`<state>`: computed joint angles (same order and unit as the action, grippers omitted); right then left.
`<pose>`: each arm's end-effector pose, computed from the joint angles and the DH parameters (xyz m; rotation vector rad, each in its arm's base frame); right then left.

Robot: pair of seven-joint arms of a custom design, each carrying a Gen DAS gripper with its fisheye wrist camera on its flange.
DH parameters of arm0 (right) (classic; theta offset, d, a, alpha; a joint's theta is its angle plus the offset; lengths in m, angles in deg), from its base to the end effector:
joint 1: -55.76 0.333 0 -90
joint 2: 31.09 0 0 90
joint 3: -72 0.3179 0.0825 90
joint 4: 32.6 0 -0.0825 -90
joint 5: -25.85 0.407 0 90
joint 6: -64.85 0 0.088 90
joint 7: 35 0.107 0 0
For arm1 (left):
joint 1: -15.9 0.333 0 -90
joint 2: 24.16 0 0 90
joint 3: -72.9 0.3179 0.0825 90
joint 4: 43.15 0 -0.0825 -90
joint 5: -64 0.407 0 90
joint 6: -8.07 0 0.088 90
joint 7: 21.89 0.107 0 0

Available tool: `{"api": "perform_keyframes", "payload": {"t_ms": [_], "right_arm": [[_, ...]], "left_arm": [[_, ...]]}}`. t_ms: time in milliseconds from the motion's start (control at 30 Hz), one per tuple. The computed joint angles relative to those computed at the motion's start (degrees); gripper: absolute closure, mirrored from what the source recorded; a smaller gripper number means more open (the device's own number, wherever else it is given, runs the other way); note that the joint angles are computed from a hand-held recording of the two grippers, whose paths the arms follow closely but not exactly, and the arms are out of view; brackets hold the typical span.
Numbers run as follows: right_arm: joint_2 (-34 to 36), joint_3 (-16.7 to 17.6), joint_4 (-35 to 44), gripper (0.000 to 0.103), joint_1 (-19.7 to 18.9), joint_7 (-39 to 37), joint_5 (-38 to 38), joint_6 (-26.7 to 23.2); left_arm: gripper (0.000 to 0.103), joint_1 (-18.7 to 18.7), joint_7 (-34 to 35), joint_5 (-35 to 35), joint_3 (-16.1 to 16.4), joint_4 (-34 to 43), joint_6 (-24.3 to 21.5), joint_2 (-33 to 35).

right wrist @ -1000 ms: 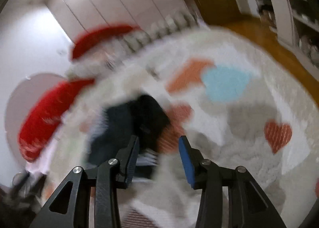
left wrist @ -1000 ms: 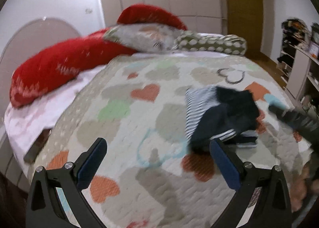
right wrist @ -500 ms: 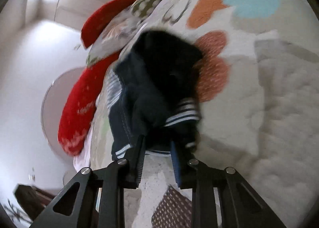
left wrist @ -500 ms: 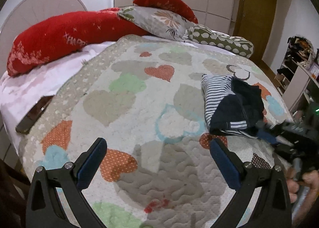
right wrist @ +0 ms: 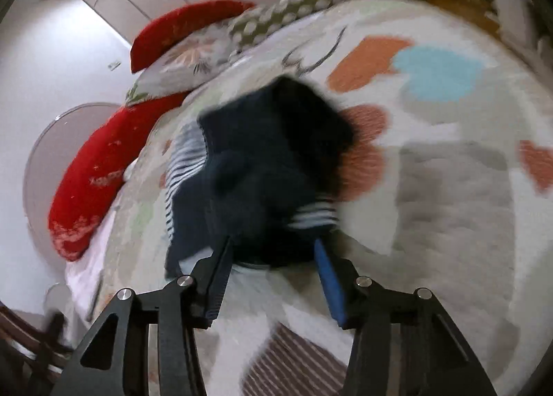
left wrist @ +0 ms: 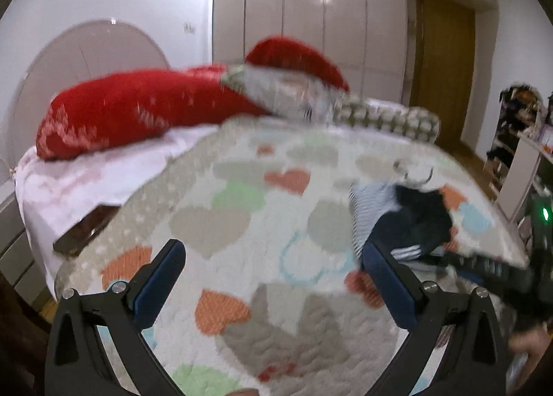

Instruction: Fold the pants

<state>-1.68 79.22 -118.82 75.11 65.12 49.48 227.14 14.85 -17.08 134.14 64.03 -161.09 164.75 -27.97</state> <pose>0.7032 0.3064 0.4555 -1.5339 1.6899 -0.0769 0.5779 -0.1395 0.5212 -1.7808 1.2809 -0.7925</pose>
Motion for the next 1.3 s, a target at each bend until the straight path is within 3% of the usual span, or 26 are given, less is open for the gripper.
{"api": "perform_keyframes", "payload": {"t_ms": [67,133,267,333,400,700,1300], "right_arm": [[-4.27,-3.08,-5.97,0.046,2.38,1.96,-3.25,3.70],[-7.40,-5.10,-10.26,0.043,4.13,4.16,-6.15,5.98],[-10.86,-12.46,-14.35,0.042,10.35,14.23,-18.10,5.26],[-11.31,-13.38,-14.36,0.042,11.32,17.31,-22.81,3.71],[-11.14,-15.02,-13.73,0.042,13.14,21.14,-29.04,1.76],[-11.58,-13.21,-14.05,0.040,11.26,28.06,-39.50,0.56],[-9.72,-10.66,-11.59,0.039,9.46,27.20,-39.79,-2.00]], "left_arm": [[0.000,0.03,0.69,-0.65,0.28,0.72,3.56,0.40],[0.000,-0.28,6.24,-4.75,0.47,2.23,5.96,1.71],[0.000,-2.33,25.10,-19.19,-0.19,6.44,1.93,5.57],[0.000,-3.27,32.62,-25.98,-0.41,7.85,-0.54,7.34],[0.000,-4.06,35.92,-30.07,-0.28,7.76,-1.28,7.99],[0.000,-5.18,41.74,-37.82,0.68,7.63,-1.76,9.53],[0.000,-5.72,45.03,-41.05,1.13,8.96,-3.29,11.45]]}}
